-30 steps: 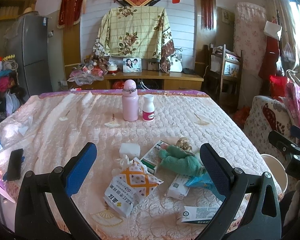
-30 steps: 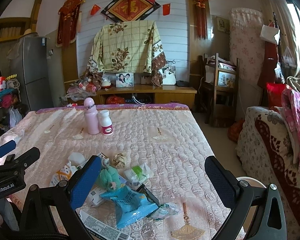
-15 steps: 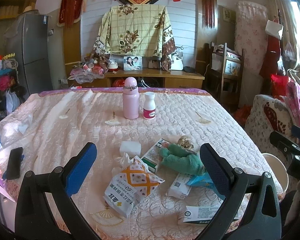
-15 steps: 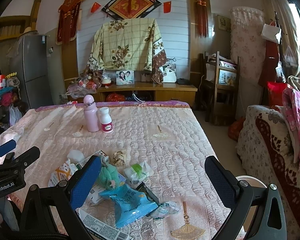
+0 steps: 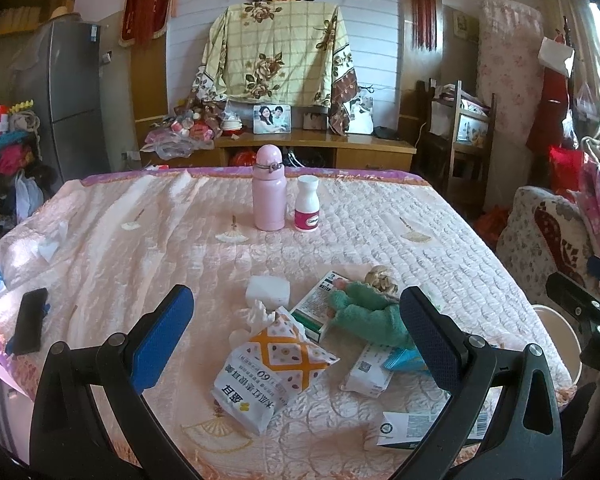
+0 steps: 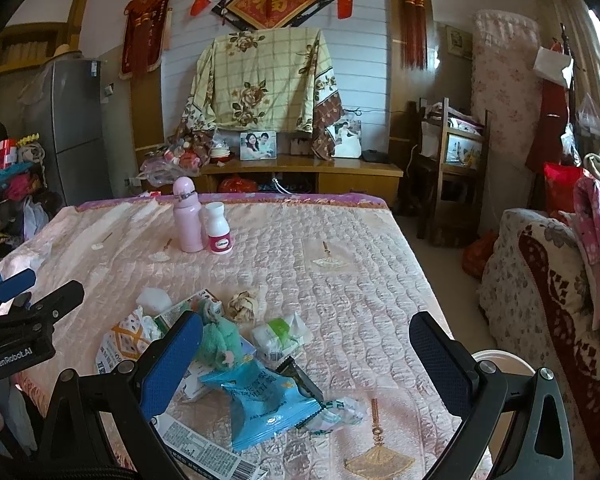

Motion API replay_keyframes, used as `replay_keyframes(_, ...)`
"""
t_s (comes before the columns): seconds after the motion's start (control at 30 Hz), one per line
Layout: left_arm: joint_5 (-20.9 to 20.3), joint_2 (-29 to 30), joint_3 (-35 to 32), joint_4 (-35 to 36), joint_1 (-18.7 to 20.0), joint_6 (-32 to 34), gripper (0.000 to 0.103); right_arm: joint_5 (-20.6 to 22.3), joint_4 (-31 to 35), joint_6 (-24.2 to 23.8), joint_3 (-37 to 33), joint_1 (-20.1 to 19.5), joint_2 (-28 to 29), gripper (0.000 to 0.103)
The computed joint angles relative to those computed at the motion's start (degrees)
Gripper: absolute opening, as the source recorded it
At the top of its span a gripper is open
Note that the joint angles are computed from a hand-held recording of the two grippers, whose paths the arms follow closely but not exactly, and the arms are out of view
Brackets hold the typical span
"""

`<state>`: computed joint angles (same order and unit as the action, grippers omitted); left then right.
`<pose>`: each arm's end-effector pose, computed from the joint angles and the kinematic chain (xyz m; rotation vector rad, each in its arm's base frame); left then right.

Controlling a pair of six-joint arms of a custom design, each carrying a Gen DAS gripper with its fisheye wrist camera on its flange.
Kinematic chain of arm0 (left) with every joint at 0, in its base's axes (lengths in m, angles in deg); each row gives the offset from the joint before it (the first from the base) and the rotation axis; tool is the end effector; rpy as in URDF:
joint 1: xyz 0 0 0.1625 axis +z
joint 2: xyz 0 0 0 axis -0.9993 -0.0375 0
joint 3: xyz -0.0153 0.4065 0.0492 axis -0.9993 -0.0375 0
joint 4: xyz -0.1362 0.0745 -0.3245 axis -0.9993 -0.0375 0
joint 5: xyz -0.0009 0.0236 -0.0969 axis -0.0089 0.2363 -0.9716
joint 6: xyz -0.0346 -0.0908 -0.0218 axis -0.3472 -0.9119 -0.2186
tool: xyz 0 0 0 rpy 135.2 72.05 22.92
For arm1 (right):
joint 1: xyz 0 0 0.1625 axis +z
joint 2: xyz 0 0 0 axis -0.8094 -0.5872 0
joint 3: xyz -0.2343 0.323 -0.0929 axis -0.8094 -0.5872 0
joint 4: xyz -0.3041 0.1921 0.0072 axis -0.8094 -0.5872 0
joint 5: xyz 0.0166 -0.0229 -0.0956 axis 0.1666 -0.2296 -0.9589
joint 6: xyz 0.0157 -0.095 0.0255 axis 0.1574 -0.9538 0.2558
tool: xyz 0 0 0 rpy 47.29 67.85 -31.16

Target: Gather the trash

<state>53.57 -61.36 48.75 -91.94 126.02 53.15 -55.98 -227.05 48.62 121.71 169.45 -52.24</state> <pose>-0.1720 -0.4277 0.2698 0.1897 1.9833 -1.2829 0.3200 -0.4803 0.1343 0.8652 -2.2158 1.0889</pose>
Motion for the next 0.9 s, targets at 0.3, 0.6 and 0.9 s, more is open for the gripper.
replay_keyframes(0.3,-0.03,0.14,-0.01,-0.71,0.15,0.56,0.102,1.38,2.16,0.56,-0.10,-0.36,-0.41,0.102)
replay_keyframes(0.6,-0.72,-0.19,-0.14,-0.80,1.36,0.64,0.102,2.29,4.80,1.23,-0.02,-0.69,-0.73,0.102)
replay_keyframes(0.9,-0.76,0.14,-0.35,-0.63,1.76,0.36,0.102,2.12,4.87,1.03,0.05,-0.75,-0.66,0.102)
